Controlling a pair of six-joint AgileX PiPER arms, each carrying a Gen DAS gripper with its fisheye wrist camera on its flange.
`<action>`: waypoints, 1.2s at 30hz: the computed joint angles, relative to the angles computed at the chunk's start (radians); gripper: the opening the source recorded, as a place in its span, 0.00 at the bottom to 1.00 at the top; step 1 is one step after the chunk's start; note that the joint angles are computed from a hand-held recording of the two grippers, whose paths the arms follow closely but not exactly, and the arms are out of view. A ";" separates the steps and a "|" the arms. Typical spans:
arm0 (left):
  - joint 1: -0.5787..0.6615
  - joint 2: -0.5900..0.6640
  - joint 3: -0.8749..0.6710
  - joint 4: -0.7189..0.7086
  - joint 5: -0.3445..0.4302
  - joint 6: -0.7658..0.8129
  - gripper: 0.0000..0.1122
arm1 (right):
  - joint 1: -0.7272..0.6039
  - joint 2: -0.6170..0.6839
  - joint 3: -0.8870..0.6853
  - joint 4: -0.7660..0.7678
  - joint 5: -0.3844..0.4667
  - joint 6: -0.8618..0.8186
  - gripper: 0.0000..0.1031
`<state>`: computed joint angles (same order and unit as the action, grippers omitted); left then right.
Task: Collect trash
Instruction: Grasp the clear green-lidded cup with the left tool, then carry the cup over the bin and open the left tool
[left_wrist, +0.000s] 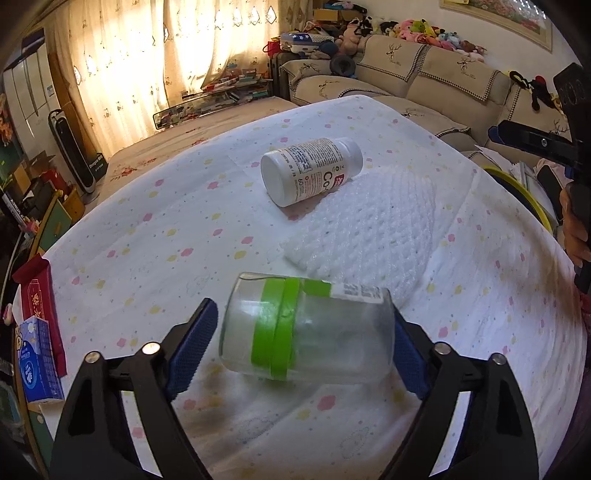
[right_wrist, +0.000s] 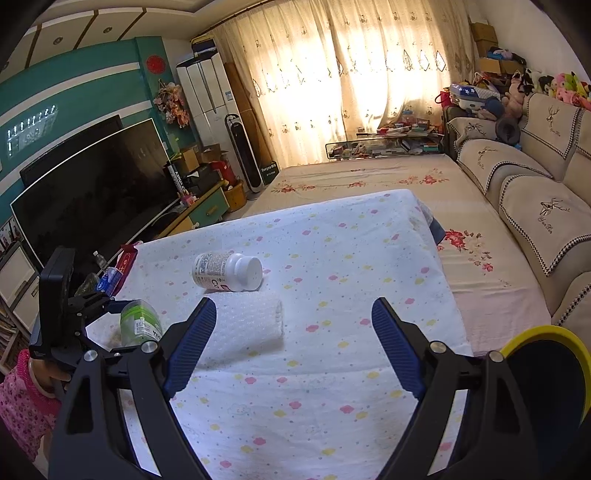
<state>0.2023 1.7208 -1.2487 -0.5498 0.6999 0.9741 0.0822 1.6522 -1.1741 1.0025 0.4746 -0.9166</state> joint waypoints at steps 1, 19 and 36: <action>0.001 -0.006 0.005 0.007 0.004 -0.006 0.65 | 0.000 0.001 0.000 0.001 0.000 0.001 0.79; -0.286 -0.542 0.301 0.245 -0.015 -0.463 0.65 | -0.152 -0.160 0.101 0.040 0.052 -0.066 0.79; -0.943 0.124 -0.384 0.403 0.040 -0.827 0.65 | -1.161 -0.312 0.271 0.083 0.461 -0.503 0.81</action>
